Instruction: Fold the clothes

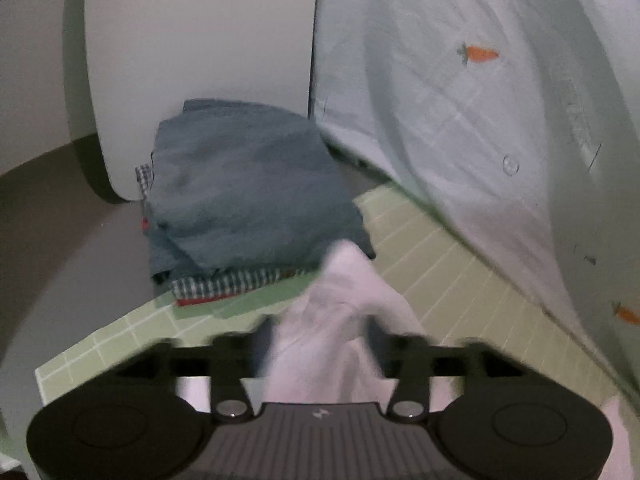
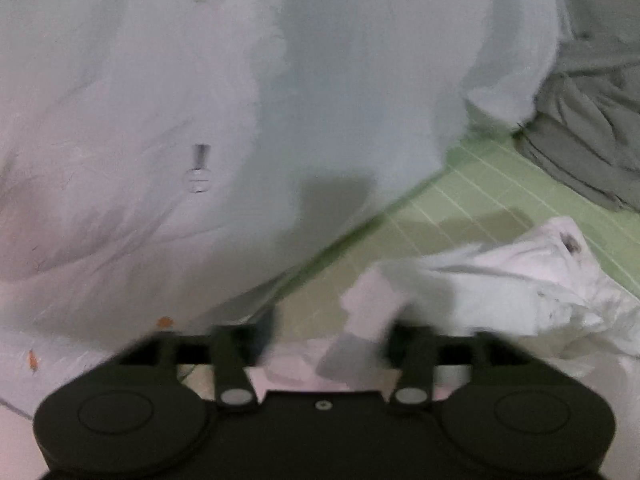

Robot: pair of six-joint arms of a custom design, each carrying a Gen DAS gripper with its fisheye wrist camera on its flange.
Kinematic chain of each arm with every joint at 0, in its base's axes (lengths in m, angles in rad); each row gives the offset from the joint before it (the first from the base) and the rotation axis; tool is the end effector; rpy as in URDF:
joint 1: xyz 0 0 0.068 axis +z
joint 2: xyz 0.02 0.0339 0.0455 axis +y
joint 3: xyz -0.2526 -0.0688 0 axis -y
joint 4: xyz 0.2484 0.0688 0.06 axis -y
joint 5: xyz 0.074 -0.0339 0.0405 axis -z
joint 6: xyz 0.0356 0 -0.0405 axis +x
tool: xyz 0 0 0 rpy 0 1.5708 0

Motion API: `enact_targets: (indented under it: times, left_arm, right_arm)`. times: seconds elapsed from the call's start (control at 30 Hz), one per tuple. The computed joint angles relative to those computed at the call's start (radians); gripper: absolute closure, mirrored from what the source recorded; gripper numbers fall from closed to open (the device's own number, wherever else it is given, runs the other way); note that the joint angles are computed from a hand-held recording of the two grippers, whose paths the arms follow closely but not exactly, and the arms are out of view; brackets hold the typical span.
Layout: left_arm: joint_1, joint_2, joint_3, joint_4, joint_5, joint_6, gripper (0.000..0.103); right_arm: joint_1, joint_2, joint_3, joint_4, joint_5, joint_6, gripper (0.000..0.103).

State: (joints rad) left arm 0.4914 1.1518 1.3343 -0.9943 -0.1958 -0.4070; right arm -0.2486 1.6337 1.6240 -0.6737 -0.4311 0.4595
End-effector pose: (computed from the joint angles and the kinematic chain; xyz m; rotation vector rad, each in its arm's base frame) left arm 0.1956 0.1125 0.3693 -1.1165 2.1015 0.2733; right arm 0.3597 -0.0760 0.3560 0.5568 2.1774 0.5986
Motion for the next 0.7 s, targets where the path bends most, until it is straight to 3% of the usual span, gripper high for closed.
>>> enact_targets:
  times: [0.03, 0.1, 0.2, 0.3, 0.47, 0.7]
  left_arm:
    - [0.010, -0.024, -0.030, 0.005, 0.003, 0.016, 0.027]
    - [0.049, -0.083, -0.099, -0.006, 0.019, 0.056, 0.027]
    - [0.162, -0.175, -0.200, -0.073, 0.079, 0.111, 0.027]
    - [0.322, -0.264, -0.290, -0.161, 0.177, 0.170, 0.027]
    - [0.468, -0.325, -0.380, -0.233, 0.304, 0.206, 0.027]
    - [0.380, -0.300, -0.437, -0.135, 0.312, 0.106, 0.027]
  right_arm:
    - [-0.001, -0.072, -0.098, 0.061, 0.005, -0.008, 0.019]
    - [-0.010, -0.185, -0.210, 0.051, 0.056, -0.061, 0.014]
    - [-0.063, -0.358, -0.336, -0.055, 0.124, -0.151, 0.014]
    - [-0.193, -0.493, -0.415, -0.201, 0.126, -0.203, 0.013]
    - [-0.468, -0.586, -0.529, -0.382, 0.054, -0.202, 0.012]
    - [-0.594, -0.606, -0.646, -0.427, -0.024, -0.132, 0.012]
